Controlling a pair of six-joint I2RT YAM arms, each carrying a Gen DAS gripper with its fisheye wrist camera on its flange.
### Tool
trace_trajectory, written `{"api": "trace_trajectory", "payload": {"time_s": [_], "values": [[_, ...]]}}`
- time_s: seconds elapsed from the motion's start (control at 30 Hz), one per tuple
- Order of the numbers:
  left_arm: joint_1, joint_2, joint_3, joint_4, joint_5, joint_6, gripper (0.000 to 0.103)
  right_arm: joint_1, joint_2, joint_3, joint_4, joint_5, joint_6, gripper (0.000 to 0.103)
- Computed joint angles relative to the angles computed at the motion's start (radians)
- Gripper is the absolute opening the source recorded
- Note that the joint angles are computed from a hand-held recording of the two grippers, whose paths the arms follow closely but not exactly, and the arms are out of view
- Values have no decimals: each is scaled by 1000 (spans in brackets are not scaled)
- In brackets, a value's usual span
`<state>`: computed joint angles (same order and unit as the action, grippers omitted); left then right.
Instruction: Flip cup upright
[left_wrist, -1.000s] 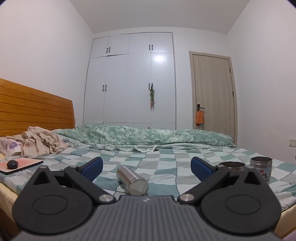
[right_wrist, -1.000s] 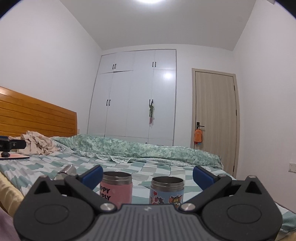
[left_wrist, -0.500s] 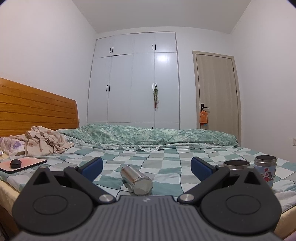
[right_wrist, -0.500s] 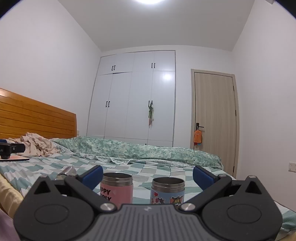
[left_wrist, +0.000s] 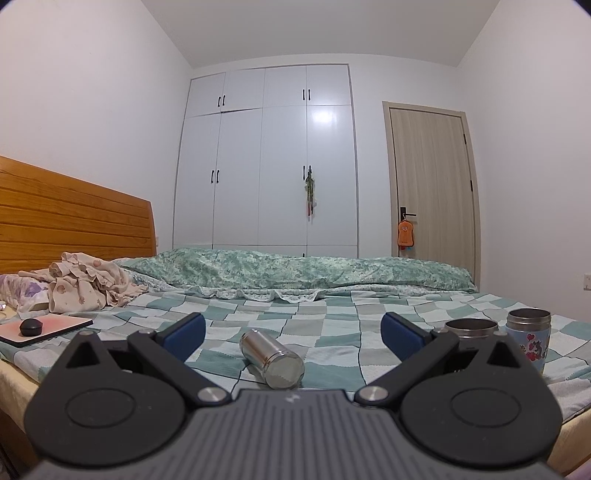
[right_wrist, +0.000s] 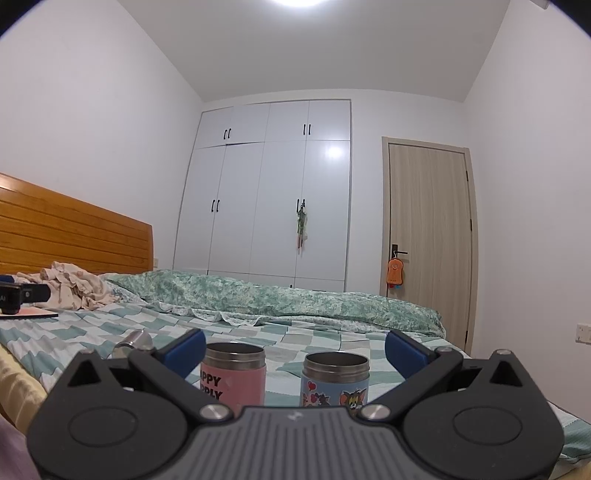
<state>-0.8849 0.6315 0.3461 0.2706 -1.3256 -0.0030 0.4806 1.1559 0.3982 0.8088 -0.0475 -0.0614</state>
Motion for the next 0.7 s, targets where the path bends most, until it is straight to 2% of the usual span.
{"api": "trace_trajectory", "payload": {"time_s": [0.7], "values": [[-2,-4,-5,10,-2,9,103,1,0,1,-2,0,0,103]]}}
